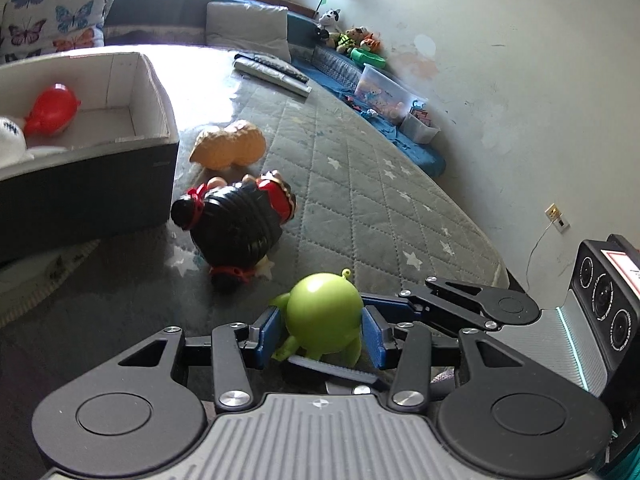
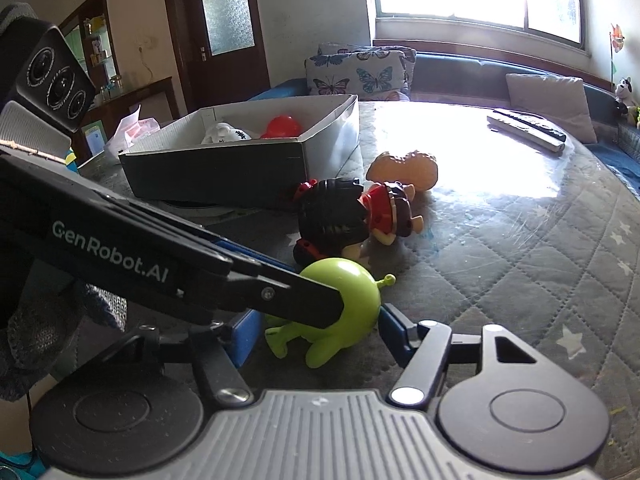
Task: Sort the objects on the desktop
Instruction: 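Carry the green toy with the left gripper into the box and open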
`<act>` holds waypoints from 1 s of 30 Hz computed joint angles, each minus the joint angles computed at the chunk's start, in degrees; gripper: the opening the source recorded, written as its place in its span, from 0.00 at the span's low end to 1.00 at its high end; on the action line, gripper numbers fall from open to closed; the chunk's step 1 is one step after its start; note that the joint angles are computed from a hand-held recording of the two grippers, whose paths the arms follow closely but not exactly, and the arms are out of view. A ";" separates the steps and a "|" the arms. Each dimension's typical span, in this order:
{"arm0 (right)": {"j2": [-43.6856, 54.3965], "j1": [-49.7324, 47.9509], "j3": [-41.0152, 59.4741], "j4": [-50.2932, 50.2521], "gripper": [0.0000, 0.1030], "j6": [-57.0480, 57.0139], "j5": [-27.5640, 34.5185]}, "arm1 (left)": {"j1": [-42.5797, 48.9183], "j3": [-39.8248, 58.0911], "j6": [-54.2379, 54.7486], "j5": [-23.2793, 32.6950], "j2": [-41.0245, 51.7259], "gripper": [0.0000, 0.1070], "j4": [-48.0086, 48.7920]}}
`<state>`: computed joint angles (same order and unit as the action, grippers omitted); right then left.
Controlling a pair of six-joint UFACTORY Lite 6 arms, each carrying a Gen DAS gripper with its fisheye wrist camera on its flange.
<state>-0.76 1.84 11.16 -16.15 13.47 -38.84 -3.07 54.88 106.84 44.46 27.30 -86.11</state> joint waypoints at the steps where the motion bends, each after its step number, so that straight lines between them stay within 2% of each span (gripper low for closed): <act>1: 0.22 -0.39 0.09 -0.72 0.60 0.57 -0.21 | 0.19 0.50 -0.97 0.48 0.69 0.45 0.75; 7: 0.77 -1.15 0.16 -1.86 0.59 1.48 -1.11 | 0.69 2.33 -4.09 1.79 2.69 0.46 2.27; 12: 0.22 -0.75 0.02 -1.00 0.57 1.26 -0.81 | 0.84 1.58 -2.68 2.12 2.45 0.46 0.97; 21: -6.64 2.47 -0.39 1.27 0.54 -0.07 3.06 | 3.92 -1.06 -1.36 4.58 -2.12 0.45 0.91; 26: -7.60 5.65 4.38 3.21 0.54 -2.23 6.47 | 6.49 -0.37 -2.46 5.68 -5.59 0.45 1.20; 30: -4.13 7.55 12.10 3.37 0.54 -3.69 8.28 | 8.88 3.34 -3.88 6.46 -5.95 0.45 1.26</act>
